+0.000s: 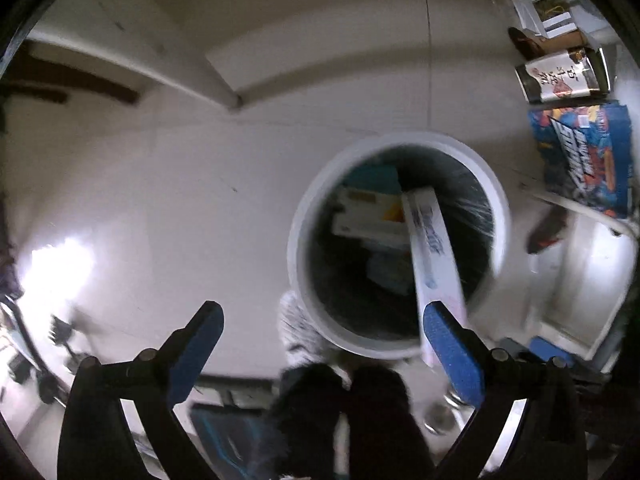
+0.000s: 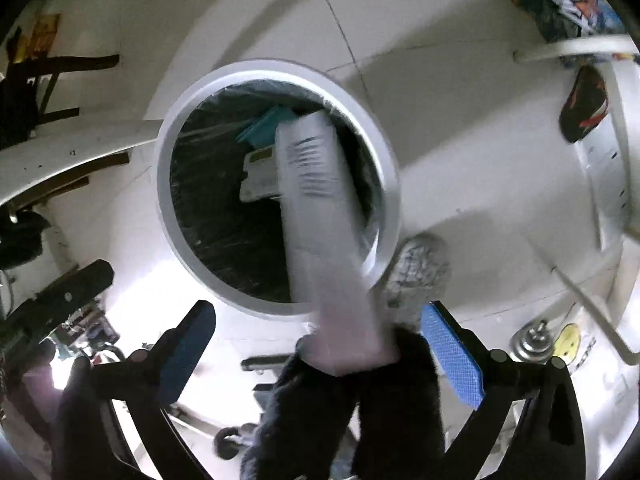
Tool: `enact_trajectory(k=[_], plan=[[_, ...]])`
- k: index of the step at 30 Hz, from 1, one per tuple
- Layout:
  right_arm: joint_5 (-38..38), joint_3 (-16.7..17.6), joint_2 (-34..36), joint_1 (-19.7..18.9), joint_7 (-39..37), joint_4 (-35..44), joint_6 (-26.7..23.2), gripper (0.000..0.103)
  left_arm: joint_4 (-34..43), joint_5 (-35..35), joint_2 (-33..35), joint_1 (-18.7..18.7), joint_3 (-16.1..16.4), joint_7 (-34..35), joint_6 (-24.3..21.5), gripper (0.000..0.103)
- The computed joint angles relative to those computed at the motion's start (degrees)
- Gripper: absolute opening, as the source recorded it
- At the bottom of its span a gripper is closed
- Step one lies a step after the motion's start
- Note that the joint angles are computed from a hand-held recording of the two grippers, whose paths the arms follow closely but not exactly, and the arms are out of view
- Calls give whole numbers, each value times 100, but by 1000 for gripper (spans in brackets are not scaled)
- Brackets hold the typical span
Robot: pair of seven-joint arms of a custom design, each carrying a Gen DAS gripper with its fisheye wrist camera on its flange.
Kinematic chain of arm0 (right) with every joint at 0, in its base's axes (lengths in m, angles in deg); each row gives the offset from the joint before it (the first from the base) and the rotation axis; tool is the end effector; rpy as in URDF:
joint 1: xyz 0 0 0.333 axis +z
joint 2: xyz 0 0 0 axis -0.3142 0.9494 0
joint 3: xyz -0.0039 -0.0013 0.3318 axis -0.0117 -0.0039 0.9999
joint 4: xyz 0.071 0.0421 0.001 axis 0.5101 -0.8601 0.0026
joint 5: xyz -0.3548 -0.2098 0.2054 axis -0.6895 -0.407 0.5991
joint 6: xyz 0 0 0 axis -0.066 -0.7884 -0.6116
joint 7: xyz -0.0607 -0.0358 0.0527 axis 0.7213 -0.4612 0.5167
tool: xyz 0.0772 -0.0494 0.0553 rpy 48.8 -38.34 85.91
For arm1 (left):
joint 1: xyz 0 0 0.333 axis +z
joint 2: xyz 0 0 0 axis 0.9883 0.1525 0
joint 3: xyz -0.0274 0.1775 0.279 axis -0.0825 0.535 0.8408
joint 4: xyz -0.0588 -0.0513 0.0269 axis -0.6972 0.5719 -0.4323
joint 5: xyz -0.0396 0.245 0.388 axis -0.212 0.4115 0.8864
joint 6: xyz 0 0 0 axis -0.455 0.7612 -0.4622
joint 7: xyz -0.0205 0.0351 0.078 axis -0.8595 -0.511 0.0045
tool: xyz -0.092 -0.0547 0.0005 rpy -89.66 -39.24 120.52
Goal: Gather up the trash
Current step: 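Carry both boxes over the trash bin and open both tools to drop them, then move both tools back over the table toward the remaining items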
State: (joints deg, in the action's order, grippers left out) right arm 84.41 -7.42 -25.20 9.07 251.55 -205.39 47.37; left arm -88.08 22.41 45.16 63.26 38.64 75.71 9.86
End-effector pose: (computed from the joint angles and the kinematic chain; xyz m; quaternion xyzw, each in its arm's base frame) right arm 0.3772 0.2410 0.3718 -0.2205 0.9502 0.2107 0.0639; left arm 0.5719 -0.3422 0.4340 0.4009 -0.9099 -0.0953 0.0478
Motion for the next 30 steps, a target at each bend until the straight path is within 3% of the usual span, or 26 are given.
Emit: enact_trajectory(k=[2, 4, 12, 21, 30], plan=[[-401, 92, -14, -116, 176, 191, -336, 103, -280, 273, -284, -45, -19, 92, 302, 102], [-801, 152, 13, -212, 274, 407, -719, 103, -357, 276, -439, -32, -27, 213, 290, 102], [-1675, 326, -161, -398, 688, 1077, -1984, 103, -245, 175, -856, 60, -4, 505, -70, 102], [-2063, 445, -349, -467, 1142, 1895, -3009, 103, 237, -27, -1183, 133, 10, 712, -586, 102], [-2446, 608, -268, -521, 1456, 3227, -4122, 103, 1026, -177, -1364, 204, 41, 846, -1331, 102]])
